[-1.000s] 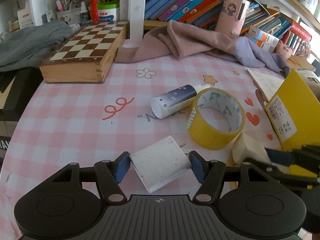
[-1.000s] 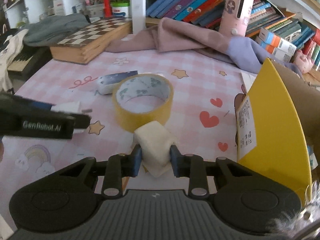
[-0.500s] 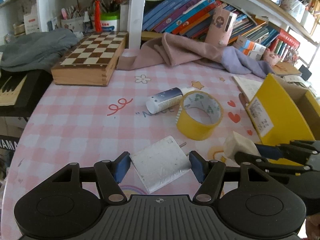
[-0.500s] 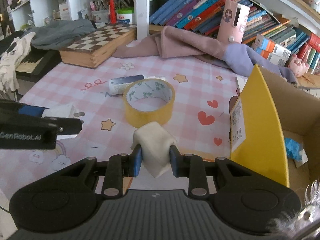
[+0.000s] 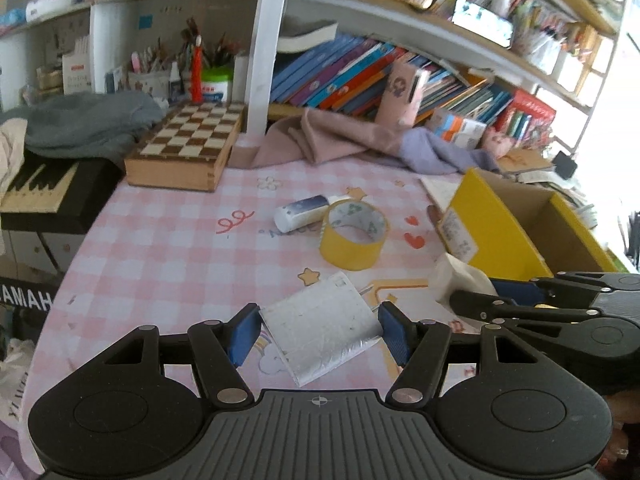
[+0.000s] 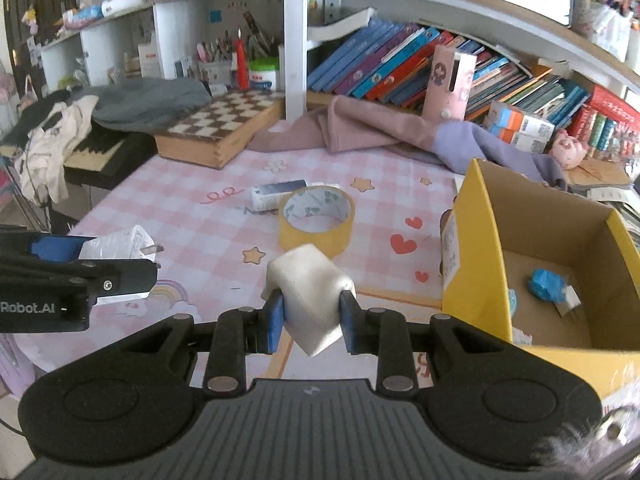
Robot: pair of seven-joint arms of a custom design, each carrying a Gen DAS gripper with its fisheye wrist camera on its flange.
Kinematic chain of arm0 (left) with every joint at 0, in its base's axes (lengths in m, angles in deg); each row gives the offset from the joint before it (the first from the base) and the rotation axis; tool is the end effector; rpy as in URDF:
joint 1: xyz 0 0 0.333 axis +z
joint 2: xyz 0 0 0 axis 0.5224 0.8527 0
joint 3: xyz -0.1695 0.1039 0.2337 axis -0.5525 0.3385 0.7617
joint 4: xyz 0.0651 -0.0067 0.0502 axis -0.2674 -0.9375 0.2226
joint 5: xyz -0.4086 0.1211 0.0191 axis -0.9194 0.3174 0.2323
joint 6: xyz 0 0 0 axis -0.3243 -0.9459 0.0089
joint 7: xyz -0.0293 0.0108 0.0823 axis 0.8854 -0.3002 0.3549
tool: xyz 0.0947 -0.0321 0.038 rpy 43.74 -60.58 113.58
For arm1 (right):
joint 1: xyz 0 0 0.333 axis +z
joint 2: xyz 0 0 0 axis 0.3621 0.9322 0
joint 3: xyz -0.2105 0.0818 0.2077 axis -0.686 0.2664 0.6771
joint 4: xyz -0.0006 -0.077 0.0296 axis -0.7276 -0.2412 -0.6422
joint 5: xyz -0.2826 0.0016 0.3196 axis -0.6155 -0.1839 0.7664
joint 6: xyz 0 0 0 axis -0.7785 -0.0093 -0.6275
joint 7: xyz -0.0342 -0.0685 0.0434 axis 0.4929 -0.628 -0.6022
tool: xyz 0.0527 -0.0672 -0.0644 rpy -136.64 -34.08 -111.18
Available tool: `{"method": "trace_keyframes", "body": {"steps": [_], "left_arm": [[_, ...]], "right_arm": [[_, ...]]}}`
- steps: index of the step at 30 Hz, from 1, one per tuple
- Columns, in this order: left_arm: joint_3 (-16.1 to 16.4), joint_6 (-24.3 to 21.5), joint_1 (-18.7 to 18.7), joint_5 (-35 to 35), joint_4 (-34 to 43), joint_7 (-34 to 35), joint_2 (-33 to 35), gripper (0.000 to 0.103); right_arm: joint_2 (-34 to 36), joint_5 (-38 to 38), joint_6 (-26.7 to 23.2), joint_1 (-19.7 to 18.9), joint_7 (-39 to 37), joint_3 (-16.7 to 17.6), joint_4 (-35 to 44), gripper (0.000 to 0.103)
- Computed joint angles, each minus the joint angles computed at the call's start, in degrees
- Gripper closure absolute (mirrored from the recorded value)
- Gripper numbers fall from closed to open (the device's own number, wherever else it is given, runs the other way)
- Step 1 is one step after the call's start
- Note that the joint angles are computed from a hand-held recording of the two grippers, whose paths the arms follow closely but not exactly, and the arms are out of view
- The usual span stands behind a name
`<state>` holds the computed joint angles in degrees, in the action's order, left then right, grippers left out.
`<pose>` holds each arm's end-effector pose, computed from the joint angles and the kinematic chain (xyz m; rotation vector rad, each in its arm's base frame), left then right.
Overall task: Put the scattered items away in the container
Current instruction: 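Lift the cream block with the right tool while the left tool lifts the power bank, then carry the cream block in the right tool while the left tool carries the power bank toward the yellow box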
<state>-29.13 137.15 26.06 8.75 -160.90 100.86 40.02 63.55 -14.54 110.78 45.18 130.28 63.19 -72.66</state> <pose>0.5967 -0.1491 0.4767 -1.7809 1.8108 -0.9870 0.6302 0.3338 0.4786 -1.9122 1.4696 -0.6520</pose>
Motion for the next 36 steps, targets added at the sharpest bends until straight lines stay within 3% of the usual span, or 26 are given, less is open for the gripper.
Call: {"method": "trace_keyframes", "body": {"steps": [7, 18, 36], "left_arm": [[-0.1, 1.7, -1.7, -8.2, -8.7, 7.5, -9.2, 0.038], [1.0, 2.5, -6.3, -16.9, -20.0, 13.1, -20.8, 0.038], [2.8, -0.7, -12.9, -21.4, -25.2, 19.8, -27.7, 0.038]], "right_arm": [[-8.4, -4.2, 1.2, 1.0, 7.5, 0.5, -9.4, 0.076], [-19.9, -12.0, 0.4, -0.5, 17.5, 5.4, -22.0, 0.076], [-32.9, -11.7, -3.4, -2.9, 24.4, 10.9, -34.5, 0.076]]}}
